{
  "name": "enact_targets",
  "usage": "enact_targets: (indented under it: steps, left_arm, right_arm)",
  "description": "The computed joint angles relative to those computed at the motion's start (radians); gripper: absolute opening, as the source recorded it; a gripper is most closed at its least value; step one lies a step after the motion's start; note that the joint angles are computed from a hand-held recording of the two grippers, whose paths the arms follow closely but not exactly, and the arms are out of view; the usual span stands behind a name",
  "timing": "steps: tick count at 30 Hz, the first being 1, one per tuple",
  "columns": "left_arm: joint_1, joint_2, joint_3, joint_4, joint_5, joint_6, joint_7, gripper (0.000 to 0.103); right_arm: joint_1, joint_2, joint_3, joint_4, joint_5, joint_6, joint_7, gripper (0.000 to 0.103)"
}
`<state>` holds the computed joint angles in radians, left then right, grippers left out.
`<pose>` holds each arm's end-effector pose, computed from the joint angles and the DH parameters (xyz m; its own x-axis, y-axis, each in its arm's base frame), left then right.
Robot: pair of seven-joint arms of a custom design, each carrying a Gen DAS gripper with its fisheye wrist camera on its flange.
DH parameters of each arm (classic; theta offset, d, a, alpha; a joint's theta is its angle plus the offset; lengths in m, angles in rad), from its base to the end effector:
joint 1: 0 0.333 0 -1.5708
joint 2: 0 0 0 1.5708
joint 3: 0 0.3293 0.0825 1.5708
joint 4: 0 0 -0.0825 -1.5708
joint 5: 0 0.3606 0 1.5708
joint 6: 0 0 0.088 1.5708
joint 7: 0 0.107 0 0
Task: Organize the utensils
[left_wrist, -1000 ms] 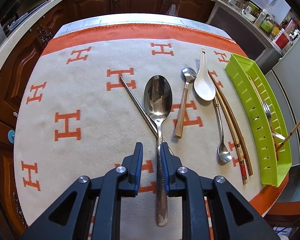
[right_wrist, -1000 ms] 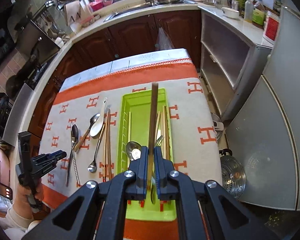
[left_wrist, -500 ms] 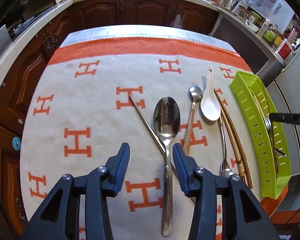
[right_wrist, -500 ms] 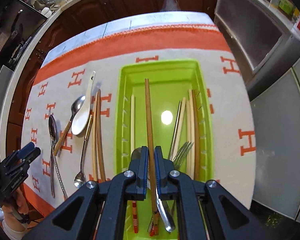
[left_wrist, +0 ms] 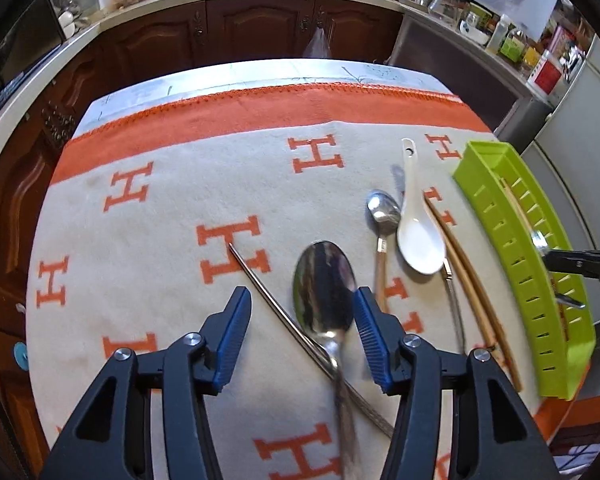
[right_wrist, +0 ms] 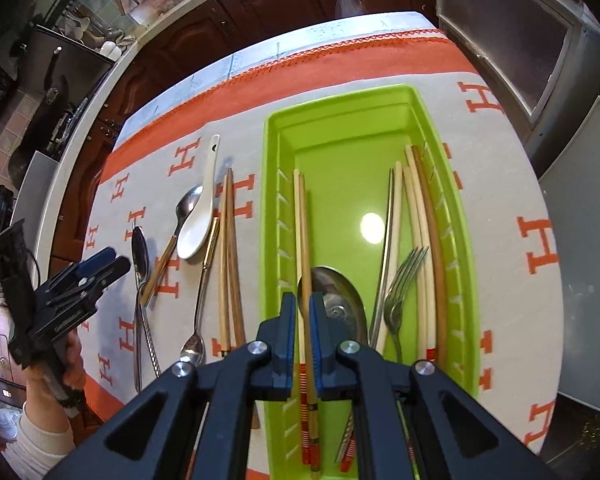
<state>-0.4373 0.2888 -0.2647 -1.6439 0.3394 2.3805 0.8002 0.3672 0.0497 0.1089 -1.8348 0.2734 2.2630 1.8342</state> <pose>0.5222 -0.4096 0.5224 -0.1241 -0.9851 0.1191 -0.8814 0.0543 -0.4692 0.5206 0.2750 0.5592 0.1198 -0.9316 -0.3432 -0.9636 -0.0259 -0.2661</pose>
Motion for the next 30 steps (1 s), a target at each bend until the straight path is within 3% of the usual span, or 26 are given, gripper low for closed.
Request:
enact_targets:
  steps: [2,9,13,19,22,25,30]
  left_arm:
    - [0.01,0.017,-0.002,0.013,-0.013,0.0,0.028,0.052]
    - [0.06,0.026,-0.023,-0.036,-0.111,0.152,0.157,0.051]
    - [0.078,0.041,-0.042,-0.035,-0.174,0.174,0.236,0.038]
    - [0.072,0.04,-0.038,-0.061,-0.199,0.222,0.277,0.037]
    - [0.068,0.037,-0.043,-0.067,-0.203,0.228,0.292,0.01]
    - [0.007,0.021,0.005,-0.075,-0.079,0.221,0.198,0.004]
    - [-0.01,-0.002,0.015,-0.092,-0.026,0.218,0.066,0.002]
  right_arm:
    - [0.002,-0.005,0.002,-0.013,0.013,0.01,0.003,0.007]
    - [0.004,-0.012,0.005,-0.037,0.047,0.017,-0.004,0.007]
    - [0.004,-0.013,0.005,-0.045,0.066,0.027,-0.007,0.007]
    - [0.003,-0.026,0.005,-0.077,0.084,0.056,-0.024,0.007]
    - [-0.001,-0.044,0.003,-0.109,0.126,0.083,-0.053,0.007]
    - [-0.003,-0.055,0.003,-0.128,0.139,0.097,-0.058,0.007]
    - [0.0,-0.077,0.008,-0.149,0.124,0.111,-0.039,0.007]
